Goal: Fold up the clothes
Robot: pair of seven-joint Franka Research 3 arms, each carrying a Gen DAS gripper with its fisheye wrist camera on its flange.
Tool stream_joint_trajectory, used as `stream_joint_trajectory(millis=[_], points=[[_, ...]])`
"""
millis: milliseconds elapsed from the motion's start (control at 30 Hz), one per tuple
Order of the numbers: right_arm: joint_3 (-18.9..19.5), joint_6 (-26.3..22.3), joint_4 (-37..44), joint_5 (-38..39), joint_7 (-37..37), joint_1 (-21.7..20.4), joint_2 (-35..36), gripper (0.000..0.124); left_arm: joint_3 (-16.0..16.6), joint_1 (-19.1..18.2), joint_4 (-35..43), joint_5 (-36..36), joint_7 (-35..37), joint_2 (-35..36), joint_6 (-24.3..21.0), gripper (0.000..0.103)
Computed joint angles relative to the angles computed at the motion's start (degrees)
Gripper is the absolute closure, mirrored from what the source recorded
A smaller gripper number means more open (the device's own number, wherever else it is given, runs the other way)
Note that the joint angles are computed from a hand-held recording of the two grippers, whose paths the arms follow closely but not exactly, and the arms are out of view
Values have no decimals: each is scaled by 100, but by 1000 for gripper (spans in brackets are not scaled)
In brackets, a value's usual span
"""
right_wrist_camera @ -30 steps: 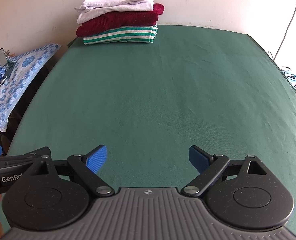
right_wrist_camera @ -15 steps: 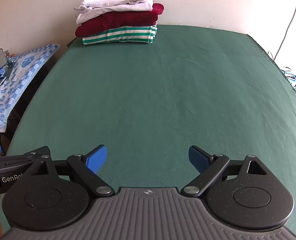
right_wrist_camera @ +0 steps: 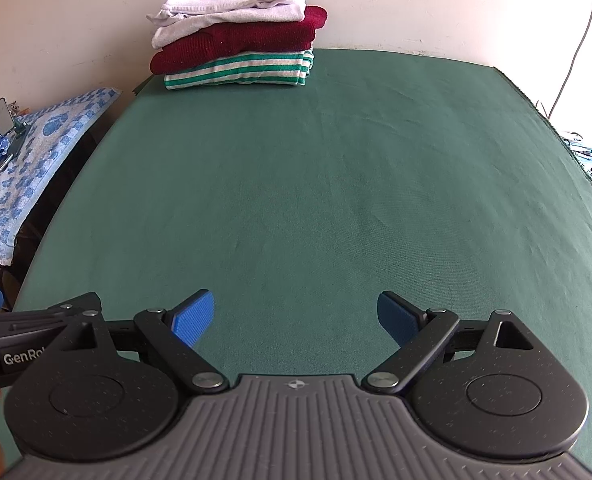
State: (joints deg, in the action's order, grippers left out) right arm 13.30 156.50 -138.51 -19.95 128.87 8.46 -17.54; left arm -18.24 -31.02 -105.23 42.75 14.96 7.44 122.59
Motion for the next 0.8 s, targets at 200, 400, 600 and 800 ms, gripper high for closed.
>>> stream_joint_trajectory(millis=[200,400,600,800], points=[[31,-2,-22,-72,46,-21,-28,33,0,-3,-3,-4,-9,-3,7,1],[54,17,-40,-150,102,-37,-42,33,0,9,-40,-6,-8,-28,41,1],[48,15,-30,-168,112,-31,-28,33,-3,25,-54,-30,15,-40,60,1],[48,5,-24,-196,136,-32,-19,33,-4,30,-71,-7,46,-44,82,1]])
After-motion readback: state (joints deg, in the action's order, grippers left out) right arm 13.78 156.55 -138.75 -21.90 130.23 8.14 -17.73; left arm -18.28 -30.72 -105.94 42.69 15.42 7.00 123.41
